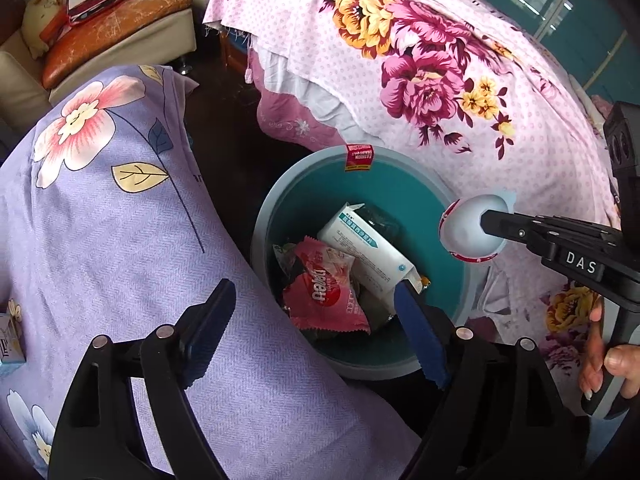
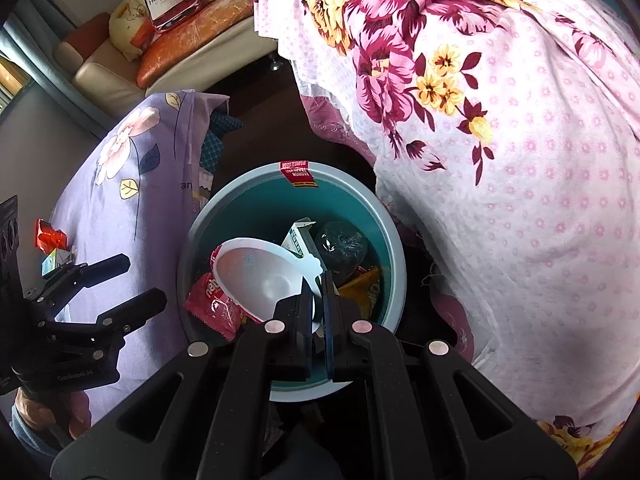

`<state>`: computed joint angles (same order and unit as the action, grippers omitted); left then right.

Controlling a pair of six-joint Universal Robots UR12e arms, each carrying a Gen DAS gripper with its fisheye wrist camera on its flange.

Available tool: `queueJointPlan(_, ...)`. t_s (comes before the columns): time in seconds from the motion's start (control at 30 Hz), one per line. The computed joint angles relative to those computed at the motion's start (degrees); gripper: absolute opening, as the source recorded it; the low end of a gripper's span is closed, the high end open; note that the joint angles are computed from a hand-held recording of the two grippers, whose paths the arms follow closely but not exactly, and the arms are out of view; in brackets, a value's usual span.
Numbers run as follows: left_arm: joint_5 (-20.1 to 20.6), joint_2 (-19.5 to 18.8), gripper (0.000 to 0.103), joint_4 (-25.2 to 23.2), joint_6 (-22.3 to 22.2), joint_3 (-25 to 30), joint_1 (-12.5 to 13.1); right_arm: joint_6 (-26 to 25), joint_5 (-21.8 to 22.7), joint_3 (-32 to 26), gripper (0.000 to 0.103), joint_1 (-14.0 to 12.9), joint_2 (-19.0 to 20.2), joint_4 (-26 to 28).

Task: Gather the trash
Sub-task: 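Open the left tool dropping the wafer pack while the right tool drops the cup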

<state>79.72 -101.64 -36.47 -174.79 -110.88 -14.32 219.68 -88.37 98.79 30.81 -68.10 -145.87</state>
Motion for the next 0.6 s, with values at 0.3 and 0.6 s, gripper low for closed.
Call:
queueJointPlan(0.3,-1.25,1.72,0.090,0.16,-0.65,-1.67,1.79,-0.86,1.44,-2.45,0.007,0.38,1.79,2.54)
queueJointPlan(0.6,-2.61,3.56,0.090,-0.25,-1.70,-3.31,3.91,-1.46,1.58,-4.69,0.008,1.20,3.30,4.58)
